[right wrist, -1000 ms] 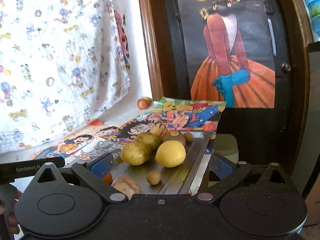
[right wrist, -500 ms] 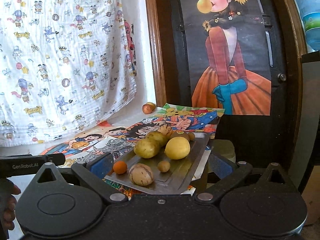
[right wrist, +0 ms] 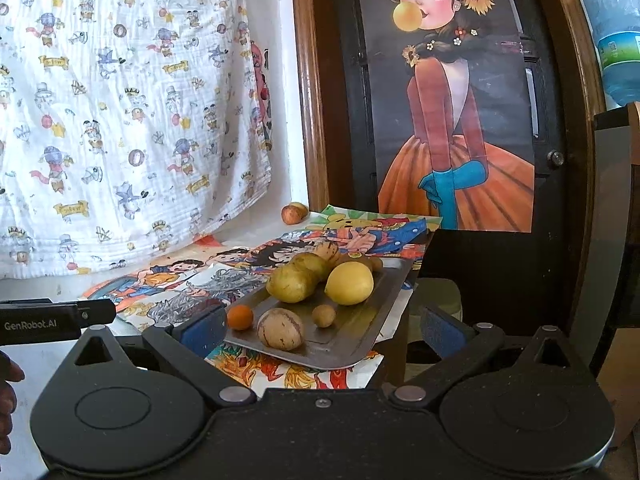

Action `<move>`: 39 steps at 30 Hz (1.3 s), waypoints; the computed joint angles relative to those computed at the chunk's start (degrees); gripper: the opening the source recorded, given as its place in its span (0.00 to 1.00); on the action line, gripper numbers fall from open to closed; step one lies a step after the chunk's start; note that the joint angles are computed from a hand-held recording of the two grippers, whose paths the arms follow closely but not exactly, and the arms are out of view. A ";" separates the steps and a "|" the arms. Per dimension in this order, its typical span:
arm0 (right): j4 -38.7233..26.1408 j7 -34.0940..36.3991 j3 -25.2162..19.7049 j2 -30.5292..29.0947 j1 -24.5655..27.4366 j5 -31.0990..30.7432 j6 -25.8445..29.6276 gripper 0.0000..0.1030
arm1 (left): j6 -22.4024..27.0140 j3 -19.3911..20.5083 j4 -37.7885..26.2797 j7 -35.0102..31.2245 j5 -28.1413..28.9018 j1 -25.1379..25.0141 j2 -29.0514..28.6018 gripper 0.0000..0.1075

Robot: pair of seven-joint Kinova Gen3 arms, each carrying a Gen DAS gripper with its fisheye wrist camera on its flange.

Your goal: Organize fruits

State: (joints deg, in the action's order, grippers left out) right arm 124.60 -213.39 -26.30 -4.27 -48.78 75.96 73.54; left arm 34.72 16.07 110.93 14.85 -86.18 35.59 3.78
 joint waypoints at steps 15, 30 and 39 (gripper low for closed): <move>-0.26 1.74 1.54 1.11 0.81 -0.05 -3.81 0.99 | -3.45 -0.99 1.12 -0.29 0.04 -1.65 0.26 0.95; -0.35 0.83 4.49 2.80 3.91 1.23 -9.76 0.99 | -6.84 -3.49 -0.44 -1.87 1.11 -2.48 3.47 0.95; -0.53 1.40 4.99 3.02 4.75 1.27 -11.39 0.99 | -7.66 -5.02 -1.06 -3.13 2.90 -2.05 4.34 0.95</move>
State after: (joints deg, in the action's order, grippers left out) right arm 124.07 -211.99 -21.32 -1.25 -44.03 77.23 62.15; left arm 27.06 11.05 109.87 11.72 -83.28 33.54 8.11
